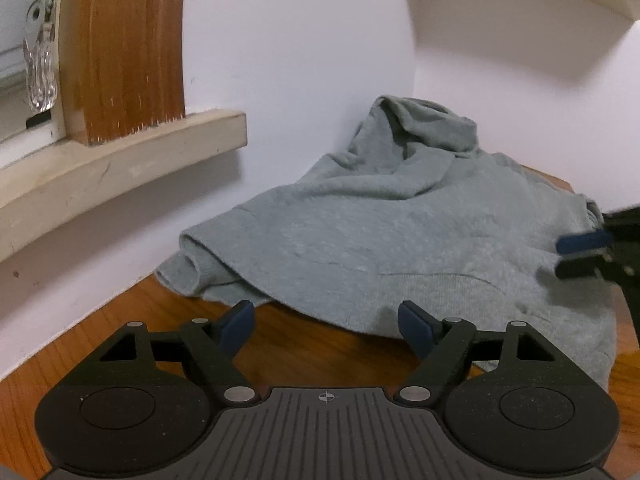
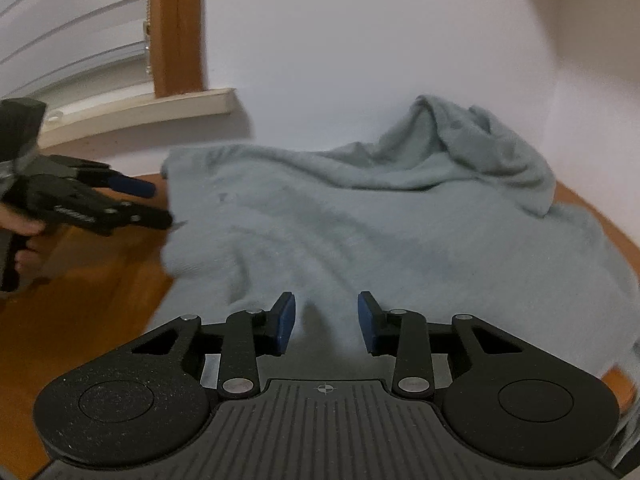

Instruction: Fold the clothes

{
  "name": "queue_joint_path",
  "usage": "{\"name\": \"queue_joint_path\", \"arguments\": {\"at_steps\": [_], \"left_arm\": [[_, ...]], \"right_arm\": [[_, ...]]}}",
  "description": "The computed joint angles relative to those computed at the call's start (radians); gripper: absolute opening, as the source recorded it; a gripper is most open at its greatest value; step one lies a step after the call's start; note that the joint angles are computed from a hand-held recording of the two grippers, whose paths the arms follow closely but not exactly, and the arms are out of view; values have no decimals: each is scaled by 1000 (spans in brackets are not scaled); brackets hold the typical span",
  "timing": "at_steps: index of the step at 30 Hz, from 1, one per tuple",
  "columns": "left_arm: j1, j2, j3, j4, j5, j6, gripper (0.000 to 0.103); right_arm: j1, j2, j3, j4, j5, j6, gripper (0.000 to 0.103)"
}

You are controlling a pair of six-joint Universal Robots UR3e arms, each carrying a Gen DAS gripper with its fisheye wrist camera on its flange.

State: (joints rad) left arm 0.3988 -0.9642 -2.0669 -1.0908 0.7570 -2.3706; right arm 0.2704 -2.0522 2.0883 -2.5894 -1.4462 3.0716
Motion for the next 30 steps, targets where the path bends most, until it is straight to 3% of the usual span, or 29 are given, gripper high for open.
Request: {"name": "queue_joint_path", "arguments": {"at_steps": [5, 9, 11, 13, 19, 24, 30], "left_arm": [[3, -29, 19, -68, -12, 36, 82], [13, -16, 21, -90, -32, 54, 82], [17, -9, 24, -103, -39, 62, 82], [25, -3, 30, -127, -49, 72, 82], [49, -3, 41, -149, -68, 75, 82], [51, -27, 43, -103, -60, 43, 82], [39, -45, 28, -3, -27, 18, 82]], "right_arm": [[17, -63, 74, -7, 55, 158, 42], [96, -65, 107, -46, 2, 216, 47], [160, -24, 100, -74, -72, 216, 58], [222, 17, 90, -97, -145, 214, 58], [221, -56, 108, -20, -138, 155, 51], [148, -219, 4, 376, -15, 55, 51], [128, -292, -101, 672, 27, -27, 51]]}}
